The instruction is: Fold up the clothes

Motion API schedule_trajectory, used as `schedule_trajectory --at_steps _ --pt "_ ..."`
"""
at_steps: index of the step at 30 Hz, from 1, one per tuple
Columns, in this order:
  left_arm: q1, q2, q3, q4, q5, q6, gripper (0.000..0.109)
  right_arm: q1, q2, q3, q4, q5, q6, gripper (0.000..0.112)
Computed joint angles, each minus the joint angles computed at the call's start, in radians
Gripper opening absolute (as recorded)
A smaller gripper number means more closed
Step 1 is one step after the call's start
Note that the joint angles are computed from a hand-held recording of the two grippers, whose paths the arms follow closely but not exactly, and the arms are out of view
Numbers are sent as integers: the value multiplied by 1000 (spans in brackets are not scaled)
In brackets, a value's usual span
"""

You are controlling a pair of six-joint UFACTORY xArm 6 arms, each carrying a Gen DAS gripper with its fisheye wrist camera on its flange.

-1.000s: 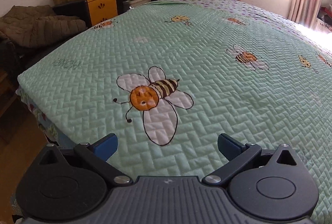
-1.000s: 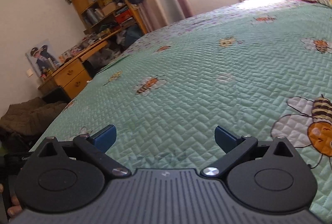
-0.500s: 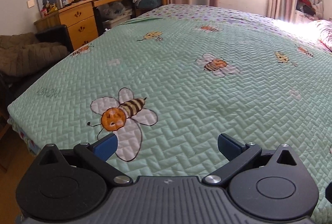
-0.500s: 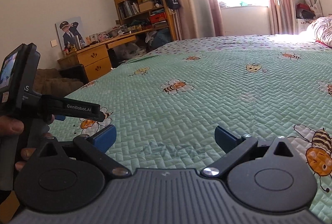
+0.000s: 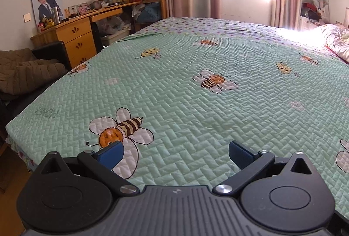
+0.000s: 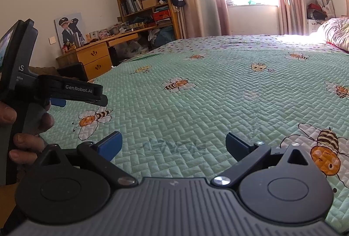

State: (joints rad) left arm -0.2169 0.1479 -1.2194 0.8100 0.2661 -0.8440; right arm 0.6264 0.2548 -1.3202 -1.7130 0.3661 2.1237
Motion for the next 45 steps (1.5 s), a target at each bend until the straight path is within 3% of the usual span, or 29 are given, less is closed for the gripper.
schedule_trajectory --at_steps 6,45 --pt "-7 -6 10 -87 -5 65 102 5 -20 21 -8 23 19 101" --pt "-24 -35 33 -145 -31 130 102 16 -27 48 -3 46 55 101"
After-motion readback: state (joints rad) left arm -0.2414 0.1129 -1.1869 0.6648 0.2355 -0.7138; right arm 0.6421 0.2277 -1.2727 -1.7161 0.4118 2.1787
